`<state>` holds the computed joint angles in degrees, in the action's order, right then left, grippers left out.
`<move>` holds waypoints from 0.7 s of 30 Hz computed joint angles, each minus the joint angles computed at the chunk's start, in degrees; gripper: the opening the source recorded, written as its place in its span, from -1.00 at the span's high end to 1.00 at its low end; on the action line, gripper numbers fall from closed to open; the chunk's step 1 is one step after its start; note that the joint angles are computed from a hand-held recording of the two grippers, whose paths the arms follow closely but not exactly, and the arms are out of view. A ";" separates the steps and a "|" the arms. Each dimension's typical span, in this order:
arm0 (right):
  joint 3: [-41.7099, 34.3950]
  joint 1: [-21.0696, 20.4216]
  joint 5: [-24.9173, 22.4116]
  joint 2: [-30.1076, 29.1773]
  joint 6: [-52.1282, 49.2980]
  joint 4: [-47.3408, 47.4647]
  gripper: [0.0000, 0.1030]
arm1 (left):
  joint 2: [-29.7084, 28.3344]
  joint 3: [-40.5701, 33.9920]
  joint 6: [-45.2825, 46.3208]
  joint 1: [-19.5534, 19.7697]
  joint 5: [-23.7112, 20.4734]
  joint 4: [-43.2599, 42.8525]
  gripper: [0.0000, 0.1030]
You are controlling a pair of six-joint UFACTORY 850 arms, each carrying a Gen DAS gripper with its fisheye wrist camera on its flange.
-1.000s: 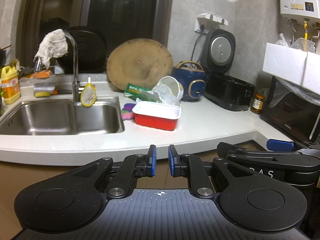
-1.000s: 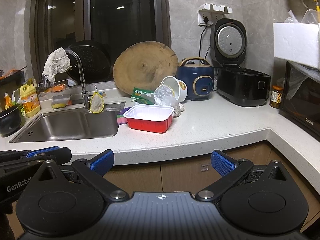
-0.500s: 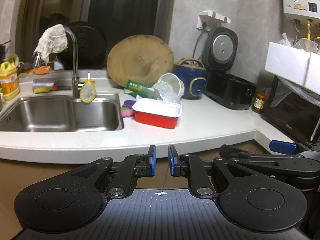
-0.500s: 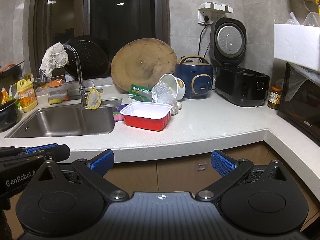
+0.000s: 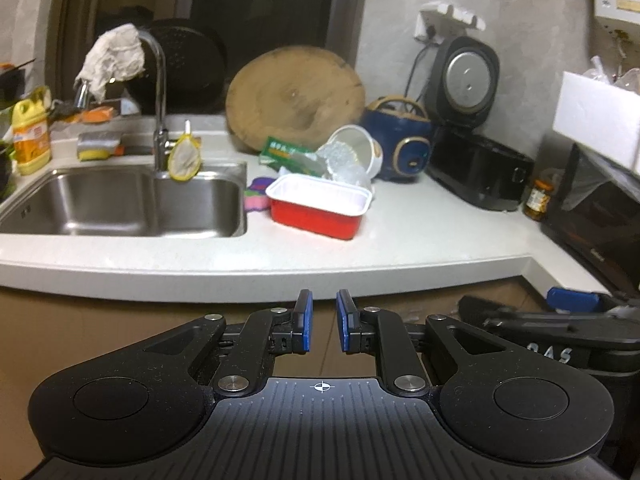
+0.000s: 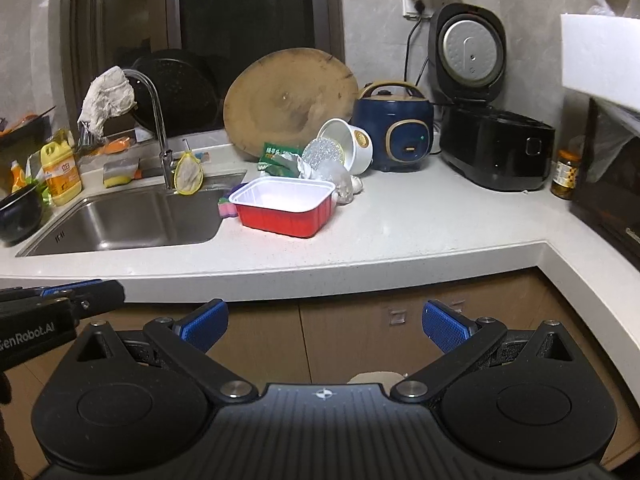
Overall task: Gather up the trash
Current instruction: 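Reach the left gripper to the red-and-white plastic container and grasp its rim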
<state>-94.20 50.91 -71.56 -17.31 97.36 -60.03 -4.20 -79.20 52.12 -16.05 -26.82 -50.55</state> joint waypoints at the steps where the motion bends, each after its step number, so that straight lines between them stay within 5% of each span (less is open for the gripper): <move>1: 0.37 -0.43 0.40 0.27 -0.25 0.00 -1.00 | -0.94 -0.95 -1.90 -0.42 -0.01 1.64 0.67; 8: 1.74 -7.09 7.29 2.05 -3.58 0.76 -1.00 | -12.98 -12.55 -7.36 -2.48 -0.79 -0.96 0.66; 11: 1.93 -11.66 13.08 3.10 -8.85 4.96 -1.00 | -20.33 -20.80 -9.92 -2.14 -6.03 -7.39 0.64; 15: -2.40 -17.69 13.73 0.86 -15.37 11.19 -1.00 | -29.98 -33.45 -11.14 -1.02 -15.19 -10.65 0.64; 21: -4.52 -26.03 22.61 -2.03 -21.23 14.17 -1.00 | -44.78 -56.72 -36.66 -2.11 -15.90 5.42 0.64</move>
<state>-98.72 24.87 -48.95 -19.34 76.13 -45.86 -48.97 -135.92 15.46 -18.16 -42.71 -45.12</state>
